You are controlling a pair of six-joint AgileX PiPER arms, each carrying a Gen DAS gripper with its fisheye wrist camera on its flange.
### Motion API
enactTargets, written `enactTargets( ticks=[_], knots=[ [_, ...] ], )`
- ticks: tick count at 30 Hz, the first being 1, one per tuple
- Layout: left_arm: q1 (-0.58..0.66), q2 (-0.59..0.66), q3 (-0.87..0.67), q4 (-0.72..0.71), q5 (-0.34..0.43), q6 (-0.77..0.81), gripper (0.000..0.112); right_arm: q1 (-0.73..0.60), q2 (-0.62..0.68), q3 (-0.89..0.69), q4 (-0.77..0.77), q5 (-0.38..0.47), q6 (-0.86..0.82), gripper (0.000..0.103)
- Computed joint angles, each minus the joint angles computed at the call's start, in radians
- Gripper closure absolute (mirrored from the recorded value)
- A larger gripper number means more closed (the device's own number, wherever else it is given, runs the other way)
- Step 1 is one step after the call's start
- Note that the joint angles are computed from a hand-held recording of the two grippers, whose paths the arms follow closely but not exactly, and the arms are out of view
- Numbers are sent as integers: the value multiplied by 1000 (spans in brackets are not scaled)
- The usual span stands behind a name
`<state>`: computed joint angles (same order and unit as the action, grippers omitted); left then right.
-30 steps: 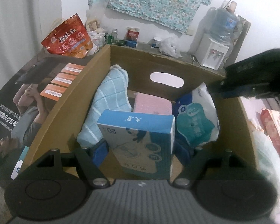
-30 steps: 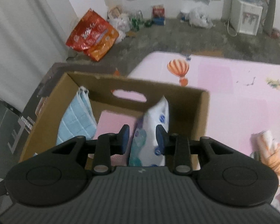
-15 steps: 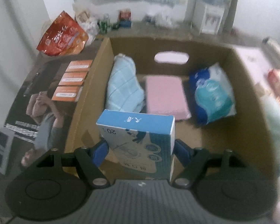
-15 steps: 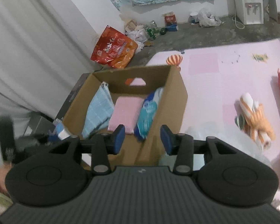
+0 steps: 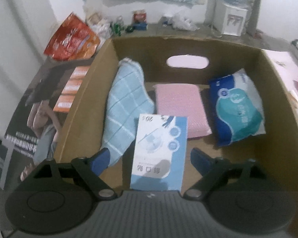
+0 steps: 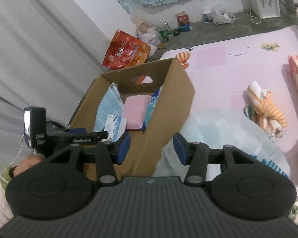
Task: Organize soft objects
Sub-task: 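Move both tools out of the cardboard box back over the bed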
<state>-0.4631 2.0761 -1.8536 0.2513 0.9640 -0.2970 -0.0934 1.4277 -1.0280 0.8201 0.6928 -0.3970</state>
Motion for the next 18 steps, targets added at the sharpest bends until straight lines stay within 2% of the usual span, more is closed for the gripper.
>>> enactTargets(
  ticks=[2,4,6,8,13,17,18],
  knots=[
    [-16,11,-8,14,5,13,30,-15,-5,18,25,3,-21,55],
    [-23,31,-32,0,17,18,46,-20,-9,32,38,5,-29,55],
    [-20,43,-50,-42,14,21,52,-29,-18,50,52,12,-43,55],
    [-10,41,-50,-105,-3,32,54,-35,-24,62,56,13,-47,55],
    [48,42,-44,-393,-17,148,54,-71,-45,103,82,21,-75,55],
    [35,100,-79,-360,8,101,54,-123,-72,164,184,55,-162,55],
    [39,100,-66,-353,-14,91,53,-137,-82,179,200,65,-177,55]
  ],
)
